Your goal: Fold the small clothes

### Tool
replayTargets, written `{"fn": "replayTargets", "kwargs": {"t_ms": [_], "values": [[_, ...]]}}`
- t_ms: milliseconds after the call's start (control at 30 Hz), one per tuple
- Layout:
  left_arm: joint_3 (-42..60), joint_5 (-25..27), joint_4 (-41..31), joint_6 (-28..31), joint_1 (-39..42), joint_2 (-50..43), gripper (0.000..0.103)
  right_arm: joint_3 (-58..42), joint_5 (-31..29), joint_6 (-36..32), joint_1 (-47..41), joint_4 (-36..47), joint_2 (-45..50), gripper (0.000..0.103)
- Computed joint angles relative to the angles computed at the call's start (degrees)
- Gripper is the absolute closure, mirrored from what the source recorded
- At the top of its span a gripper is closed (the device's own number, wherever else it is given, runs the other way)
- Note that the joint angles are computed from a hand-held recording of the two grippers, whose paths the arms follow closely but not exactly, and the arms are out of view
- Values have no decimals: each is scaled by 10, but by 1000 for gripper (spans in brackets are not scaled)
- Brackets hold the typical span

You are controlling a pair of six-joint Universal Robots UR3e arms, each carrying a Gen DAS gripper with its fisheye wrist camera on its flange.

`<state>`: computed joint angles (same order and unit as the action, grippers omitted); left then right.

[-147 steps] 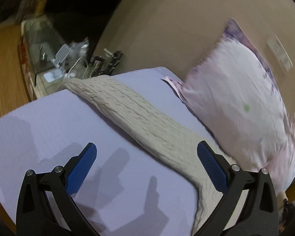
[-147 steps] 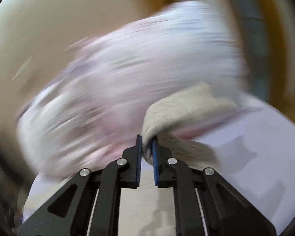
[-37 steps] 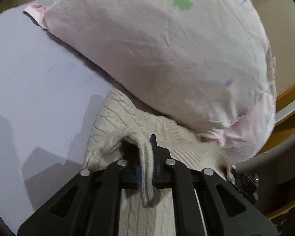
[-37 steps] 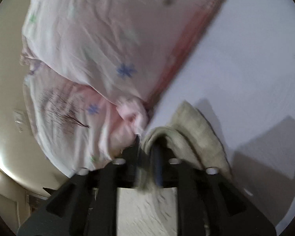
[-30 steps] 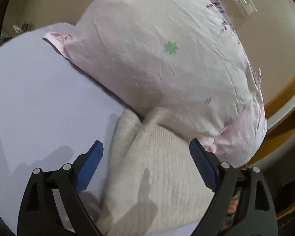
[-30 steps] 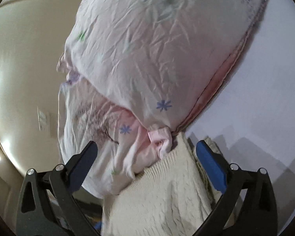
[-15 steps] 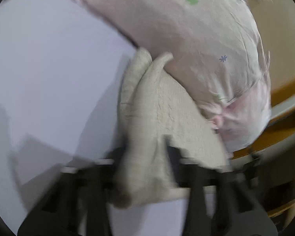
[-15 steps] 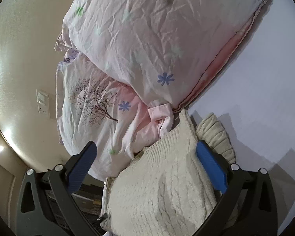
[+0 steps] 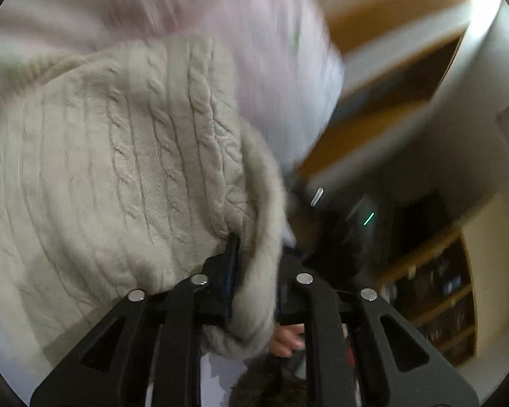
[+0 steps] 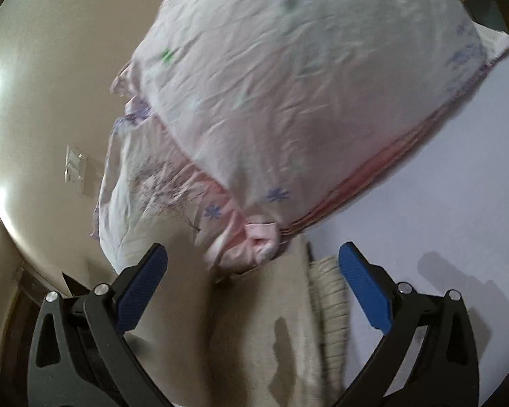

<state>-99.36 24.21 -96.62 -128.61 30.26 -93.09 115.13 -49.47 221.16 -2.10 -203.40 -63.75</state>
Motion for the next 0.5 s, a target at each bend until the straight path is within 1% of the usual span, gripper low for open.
{"fn": "replayTargets", "kwargs": {"t_ms": [33, 67, 100, 133, 167, 200, 233, 267, 300, 333, 367, 433, 467, 500], "values": [[10, -2, -10, 1, -18, -16, 87, 5, 14, -10, -13, 22, -5, 2], [13, -21, -68, 49, -23, -16, 87, 5, 27, -21, -21, 46, -10, 2], [37, -26, -173, 146, -4, -7, 87, 3, 39, -35, -28, 75, -16, 2], [49, -29, -254, 227, 27, 10, 84, 1, 45, -46, -29, 95, -18, 2], [42, -28, -291, 266, 61, 35, 76, -11, 50, -73, -26, 145, -24, 2], [16, -31, -286, 266, 101, 76, 50, -24, 48, -95, -21, 189, -27, 2], [-26, -31, -233, 228, 147, 125, 26, -52, 37, -126, -6, 268, -27, 2], [-72, -26, -132, 150, 170, 169, 22, -80, 32, -144, 5, 325, -18, 2], [-114, -6, -43, 93, 198, 204, 22, -96, 32, -155, 11, 355, -10, 2], [-132, 13, -1, 73, 215, 214, 22, -125, 31, -171, 22, 405, 5, 2], [-147, 43, 52, 39, 226, 209, 21, -141, 30, -179, 28, 431, 14, 2], [-160, 94, 117, -16, 223, 180, 20, -152, 19, -189, 38, 441, 21, 2], [-160, 122, 130, -33, 215, 161, 20, -154, 17, -193, 41, 446, 21, 2], [-168, 136, 138, -37, 209, 147, 20, -154, 19, -197, 42, 444, 22, 2]]}}
